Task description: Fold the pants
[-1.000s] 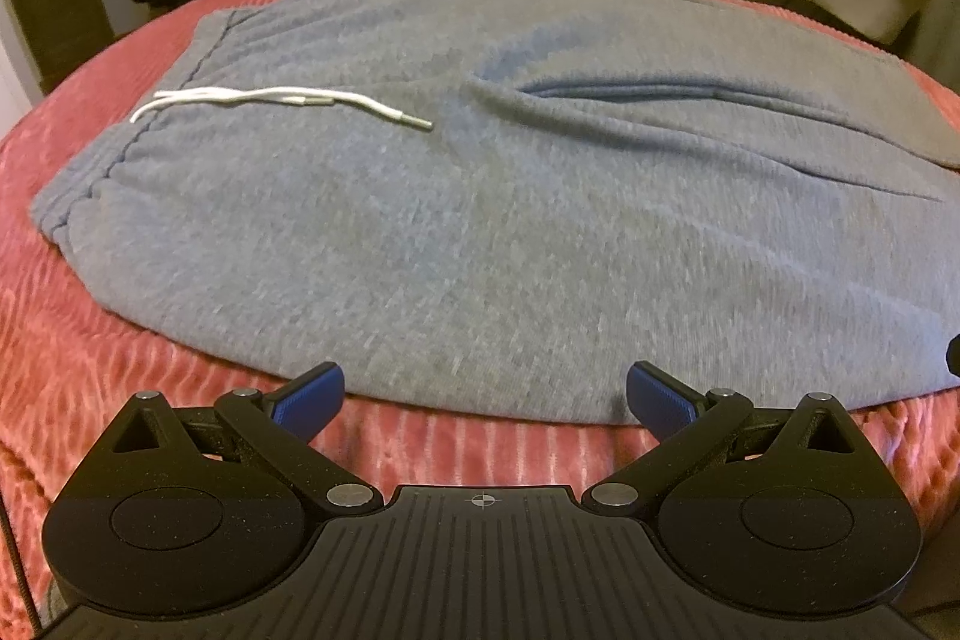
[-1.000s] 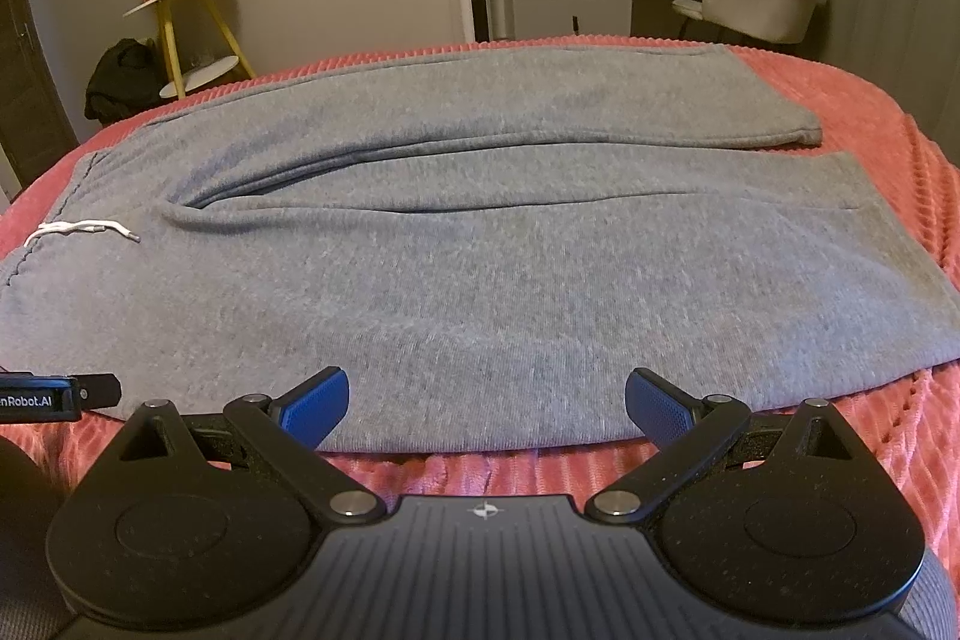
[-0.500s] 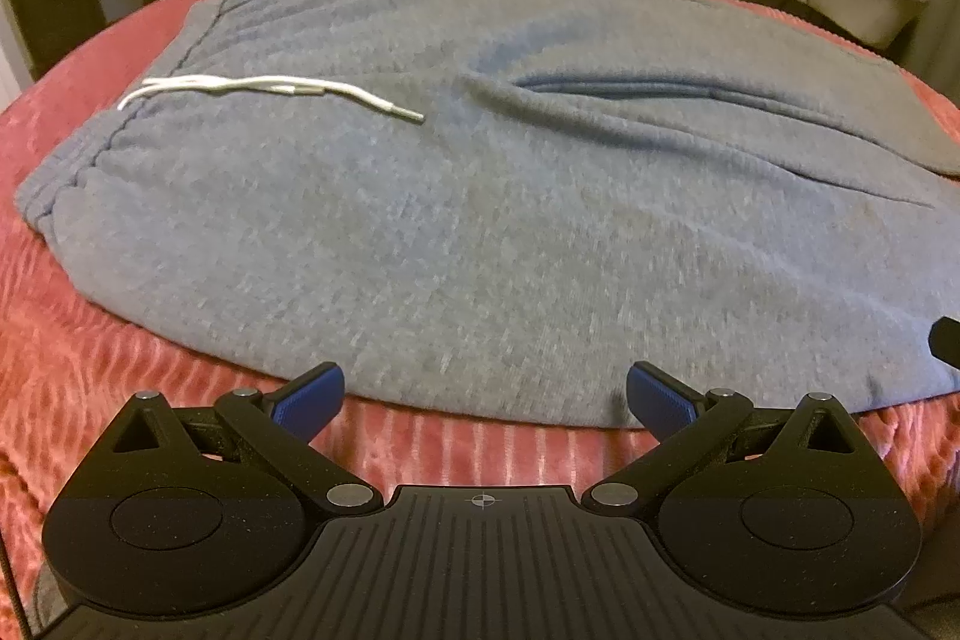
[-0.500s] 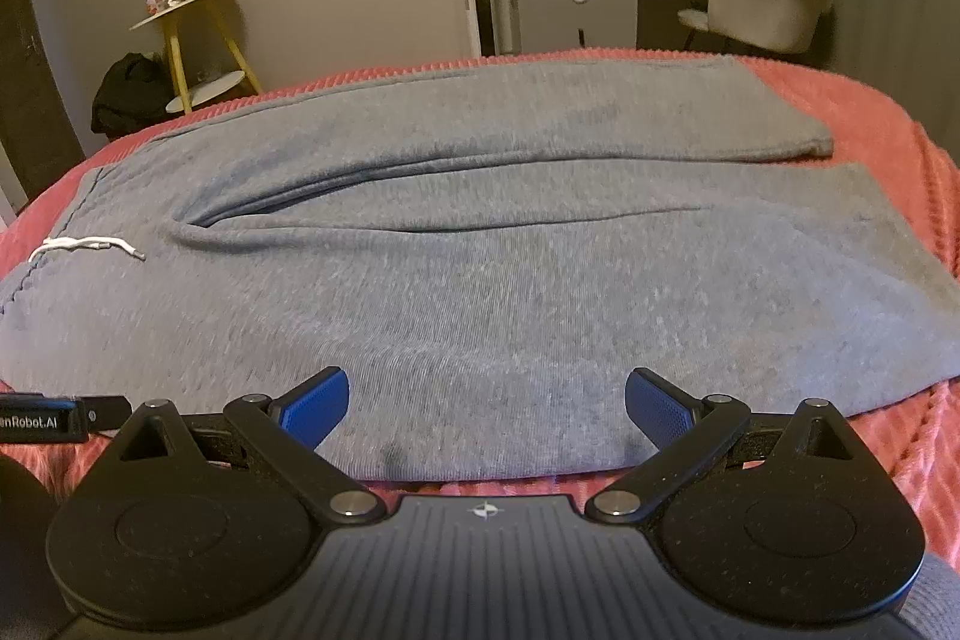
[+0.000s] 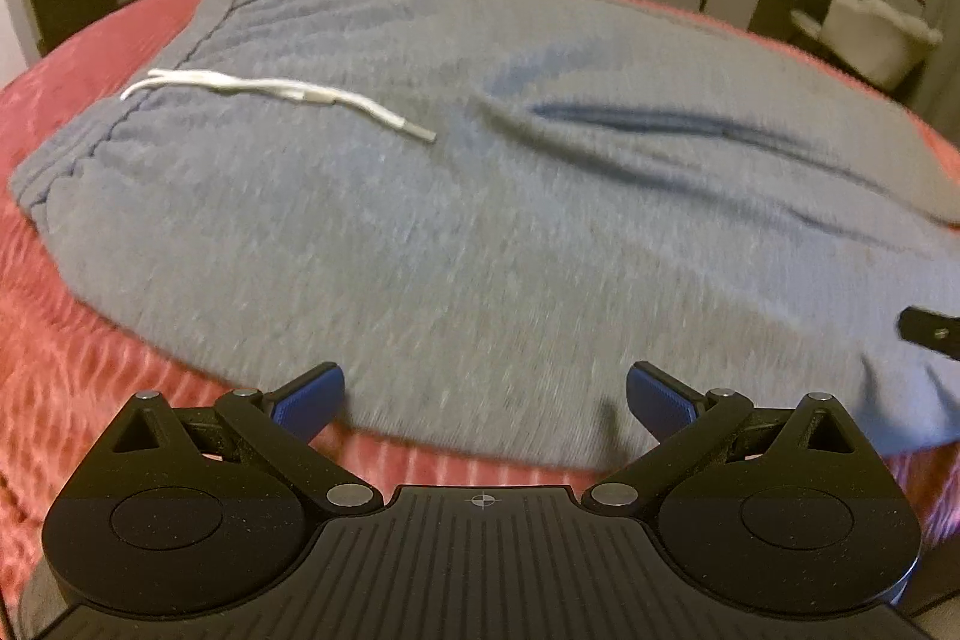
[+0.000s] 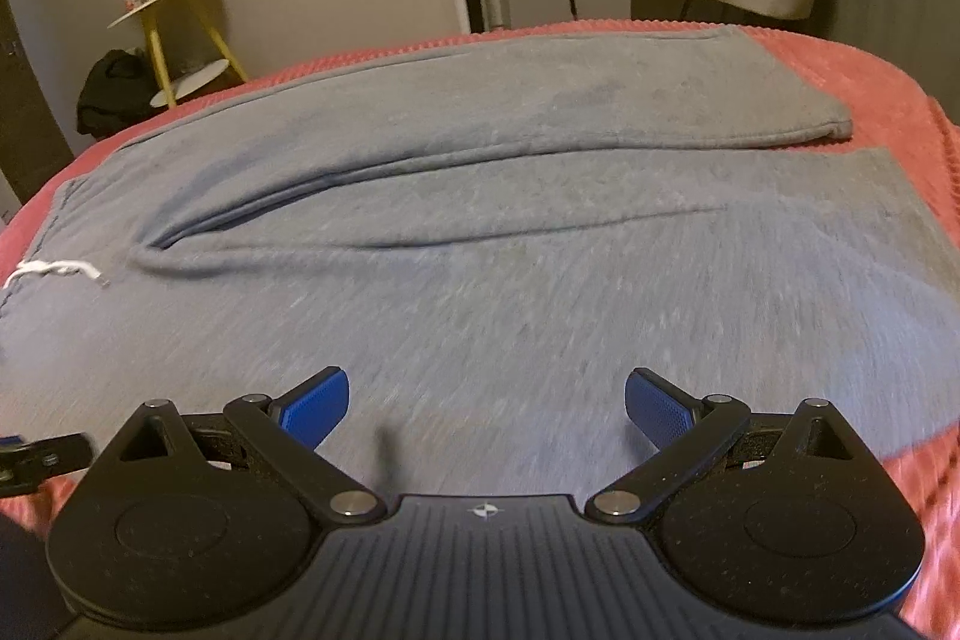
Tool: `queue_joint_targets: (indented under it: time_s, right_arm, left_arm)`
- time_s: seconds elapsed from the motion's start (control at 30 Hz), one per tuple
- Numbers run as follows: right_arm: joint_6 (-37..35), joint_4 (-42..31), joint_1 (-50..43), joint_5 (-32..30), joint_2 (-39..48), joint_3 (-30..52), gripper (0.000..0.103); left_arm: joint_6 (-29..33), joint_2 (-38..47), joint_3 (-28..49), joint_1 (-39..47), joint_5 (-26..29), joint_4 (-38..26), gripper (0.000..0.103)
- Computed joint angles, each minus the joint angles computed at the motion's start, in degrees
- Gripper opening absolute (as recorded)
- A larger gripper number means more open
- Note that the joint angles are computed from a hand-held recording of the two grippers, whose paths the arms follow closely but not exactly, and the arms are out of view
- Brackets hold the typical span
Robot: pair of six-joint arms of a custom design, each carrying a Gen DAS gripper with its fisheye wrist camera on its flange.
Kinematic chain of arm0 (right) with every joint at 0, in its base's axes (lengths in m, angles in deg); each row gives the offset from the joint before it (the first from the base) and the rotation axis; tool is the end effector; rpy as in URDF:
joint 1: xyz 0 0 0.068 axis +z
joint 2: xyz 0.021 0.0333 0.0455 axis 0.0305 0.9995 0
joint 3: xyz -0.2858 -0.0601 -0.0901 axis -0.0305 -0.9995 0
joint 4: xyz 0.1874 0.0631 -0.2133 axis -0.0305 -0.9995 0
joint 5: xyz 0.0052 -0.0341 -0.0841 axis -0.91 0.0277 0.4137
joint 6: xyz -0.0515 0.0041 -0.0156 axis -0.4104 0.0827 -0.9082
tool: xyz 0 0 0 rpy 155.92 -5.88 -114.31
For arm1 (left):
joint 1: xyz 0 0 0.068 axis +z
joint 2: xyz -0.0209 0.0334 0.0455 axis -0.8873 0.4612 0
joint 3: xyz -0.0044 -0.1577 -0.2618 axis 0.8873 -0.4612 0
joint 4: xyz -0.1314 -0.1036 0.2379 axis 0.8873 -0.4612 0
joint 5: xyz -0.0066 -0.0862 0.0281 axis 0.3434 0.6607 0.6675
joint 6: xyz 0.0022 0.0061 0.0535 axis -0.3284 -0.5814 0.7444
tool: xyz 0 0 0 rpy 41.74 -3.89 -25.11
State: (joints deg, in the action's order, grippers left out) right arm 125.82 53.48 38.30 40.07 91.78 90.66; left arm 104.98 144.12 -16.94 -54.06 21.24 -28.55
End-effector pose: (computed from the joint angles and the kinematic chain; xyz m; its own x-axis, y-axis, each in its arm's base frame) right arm 0.1475 0.0832 0.0922 -0.5905 0.4228 -0.6874 0.4720 0.8718 0.1308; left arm 0.2593 0.0265 0.1424 -0.7756 0.1991 -0.5990 0.3156 0.9441 -0.0950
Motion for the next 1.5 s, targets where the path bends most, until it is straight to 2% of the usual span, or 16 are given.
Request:
queue_joint_targets:
  time_s: [0.13, 0.2, 0.27, 0.4, 0.5, 0.6, 0.7, 0.77, 0.87, 1.07, 1.17, 1.3, 1.33, 1.4, 1.47, 1.5]
  right_arm:
    - [-11.1, 11.6, -14.8, -10.6, 8.0, -0.4, 0.099]
    - [-12.5, 16.3, -21.0, -17.1, 13.9, 0.0, 0.099]
    - [-12.7, 20.3, -22.0, -17.4, 16.4, -0.4, 0.099]
    - [-16.7, 17.4, -23.8, -20.0, 17.9, 1.8, 0.099]
    - [-26.7, 6.3, -28.9, -26.2, 15.1, 7.1, 0.099]
    - [-31.0, 6.9, -41.5, -33.7, 11.1, 9.9, 0.099]
    - [-31.1, 5.9, -52.3, -35.2, 18.3, 22.2, 0.099]
    - [-28.7, 4.0, -56.1, -33.1, 25.6, 32.6, 0.088]
    - [-22.7, -2.5, -59.2, -31.3, 37.1, 49.8, 0.075]
    - [-12.7, -16.9, -61.2, -27.5, 57.1, 78.6, 0.068]
    - [-9.5, -22.8, -60.9, -26.8, 63.5, 87.3, 0.073]
    - [-11.9, -21.5, -59.8, -24.7, 64.0, 88.4, 0.077]
    - [-13.1, -22.6, -59.7, -24.1, 64.8, 89.6, 0.074]
    - [-14.0, -24.8, -59.0, -20.3, 65.6, 90.3, 0.048]
    - [-13.1, -20.1, -59.2, -20.1, 61.9, 83.6, 0.017]
    - [-12.9, -16.7, -59.8, -21.7, 59.5, 79.6, 0.008]
  left_arm:
    - [-4.4, 2.2, 2.5, -4.7, -5.9, 7.1, 0.103]
    - [-7.9, 4.5, 4.6, -6.8, -9.0, 11.9, 0.103]
    - [-12.1, 7.9, 7.5, -8.3, -11.3, 16.3, 0.103]
    - [-21.0, 17.9, 12.8, -11.0, -19.8, 28.8, 0.103]
    - [-21.4, 25.5, 13.7, -11.6, -27.1, 39.3, 0.103]
    - [-21.2, 30.5, 15.7, -10.9, -30.5, 41.6, 0.103]
    - [-24.4, 32.7, 19.2, -9.6, -28.4, 36.4, 0.103]
    - [-26.4, 34.6, 20.6, -8.8, -26.9, 34.5, 0.103]
    - [-27.3, 35.9, 19.5, -8.1, -25.4, 36.7, 0.103]
    - [-26.7, 38.1, 17.3, -8.6, -26.3, 43.7, 0.103]
    - [-27.1, 38.4, 16.4, -8.7, -26.6, 45.6, 0.103]
    - [-27.0, 38.9, 16.5, -9.0, -27.0, 46.6, 0.103]
    - [-27.1, 39.0, 16.4, -8.9, -26.7, 46.8, 0.103]
    - [-27.3, 38.8, 16.4, -8.6, -26.0, 46.5, 0.103]
    - [-27.1, 38.6, 16.5, -8.2, -25.3, 46.2, 0.103]
    - [-27.0, 38.5, 16.5, -8.1, -25.0, 46.0, 0.103]
